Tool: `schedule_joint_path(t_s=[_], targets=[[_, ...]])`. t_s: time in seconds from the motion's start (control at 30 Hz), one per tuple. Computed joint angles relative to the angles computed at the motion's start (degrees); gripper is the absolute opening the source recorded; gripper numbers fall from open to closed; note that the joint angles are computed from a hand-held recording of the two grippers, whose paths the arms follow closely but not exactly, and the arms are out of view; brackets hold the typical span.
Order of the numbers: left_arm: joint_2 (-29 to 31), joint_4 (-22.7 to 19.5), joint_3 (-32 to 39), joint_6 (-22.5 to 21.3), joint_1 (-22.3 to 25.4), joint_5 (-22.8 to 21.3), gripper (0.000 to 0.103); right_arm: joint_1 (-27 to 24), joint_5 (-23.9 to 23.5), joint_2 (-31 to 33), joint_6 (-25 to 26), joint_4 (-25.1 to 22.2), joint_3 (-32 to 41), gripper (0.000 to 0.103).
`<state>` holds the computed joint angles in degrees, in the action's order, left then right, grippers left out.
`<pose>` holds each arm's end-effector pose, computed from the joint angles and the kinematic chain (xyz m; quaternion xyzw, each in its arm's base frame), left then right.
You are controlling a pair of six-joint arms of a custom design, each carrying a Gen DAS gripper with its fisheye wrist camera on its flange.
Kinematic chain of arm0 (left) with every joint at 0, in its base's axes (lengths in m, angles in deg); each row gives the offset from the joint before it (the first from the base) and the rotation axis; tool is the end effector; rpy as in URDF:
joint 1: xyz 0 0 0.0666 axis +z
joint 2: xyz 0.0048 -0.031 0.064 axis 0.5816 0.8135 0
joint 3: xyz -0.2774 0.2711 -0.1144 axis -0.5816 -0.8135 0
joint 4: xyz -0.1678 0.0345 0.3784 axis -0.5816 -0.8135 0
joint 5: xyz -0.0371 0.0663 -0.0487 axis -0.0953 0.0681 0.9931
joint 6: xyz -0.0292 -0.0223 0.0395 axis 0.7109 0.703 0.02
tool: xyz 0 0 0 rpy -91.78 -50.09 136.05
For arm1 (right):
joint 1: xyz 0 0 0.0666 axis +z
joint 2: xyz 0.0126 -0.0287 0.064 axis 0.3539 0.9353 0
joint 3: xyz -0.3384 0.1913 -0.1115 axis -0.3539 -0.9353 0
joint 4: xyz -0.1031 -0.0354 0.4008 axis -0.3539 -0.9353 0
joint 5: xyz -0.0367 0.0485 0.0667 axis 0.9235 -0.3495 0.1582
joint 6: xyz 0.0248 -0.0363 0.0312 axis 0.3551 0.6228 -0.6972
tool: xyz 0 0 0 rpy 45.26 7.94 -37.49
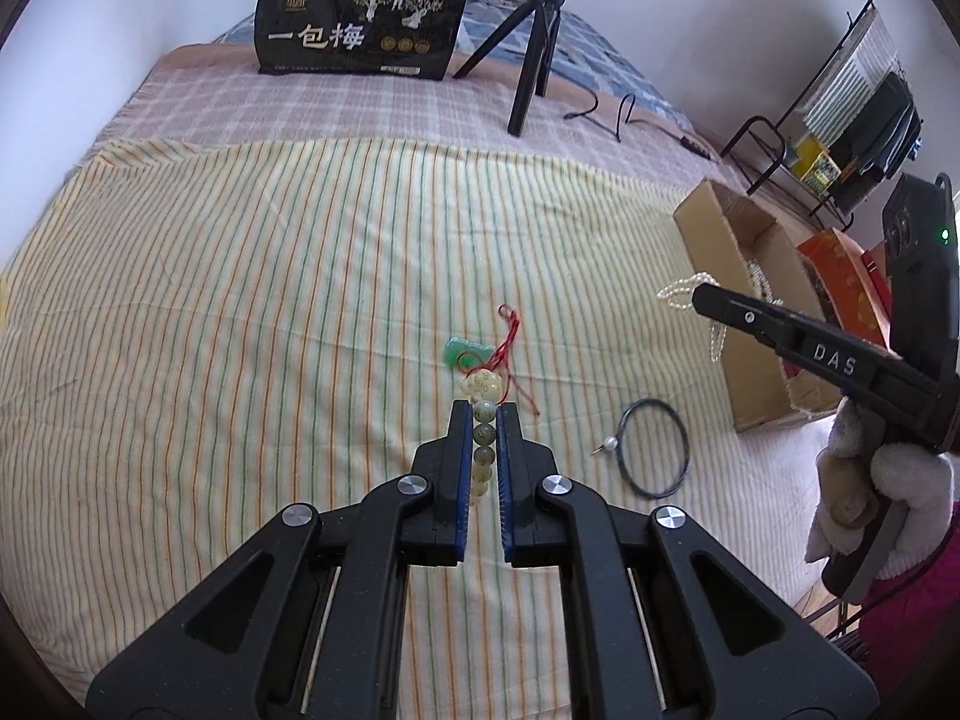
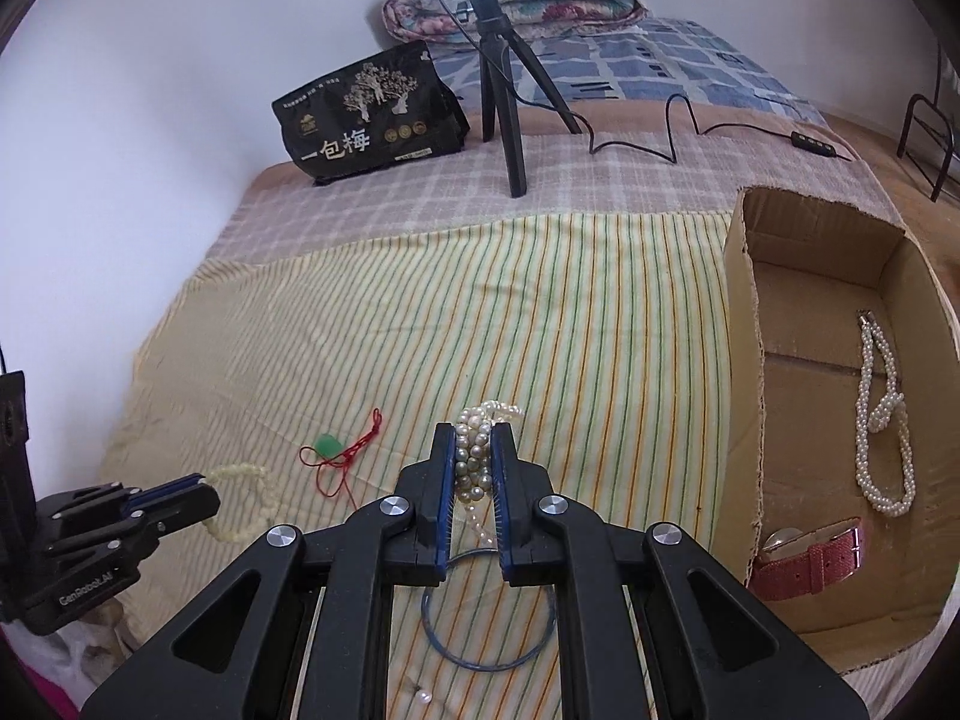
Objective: Organize jewelry
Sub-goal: 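Lower the pearl strand into the box with the right tool while the left releases the bracelet there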
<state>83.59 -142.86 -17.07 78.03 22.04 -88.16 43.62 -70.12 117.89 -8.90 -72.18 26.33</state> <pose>0.3180 -0.0718 0.4911 -0.2766 0.9153 -0.0806 0.2815 0.5022 0.2279 0.4992 -0.3540 0.8855 0.2258 0.1992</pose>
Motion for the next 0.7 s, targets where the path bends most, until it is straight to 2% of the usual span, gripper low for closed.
schedule_joint_path(t_s=[0.27, 0.7], targets=[[1.71, 1.97, 3.5, 0.17, -1.9, -0.6, 0.005, -1.69, -2.01, -0.1, -0.4, -0.03, 2.24, 0.01], [6.83, 6.37, 9.79, 0.1, -6.72, -1.05, 0.005, -7.12, -4.37, 1.59, -2.54, 0.24, 7.45, 0.01]])
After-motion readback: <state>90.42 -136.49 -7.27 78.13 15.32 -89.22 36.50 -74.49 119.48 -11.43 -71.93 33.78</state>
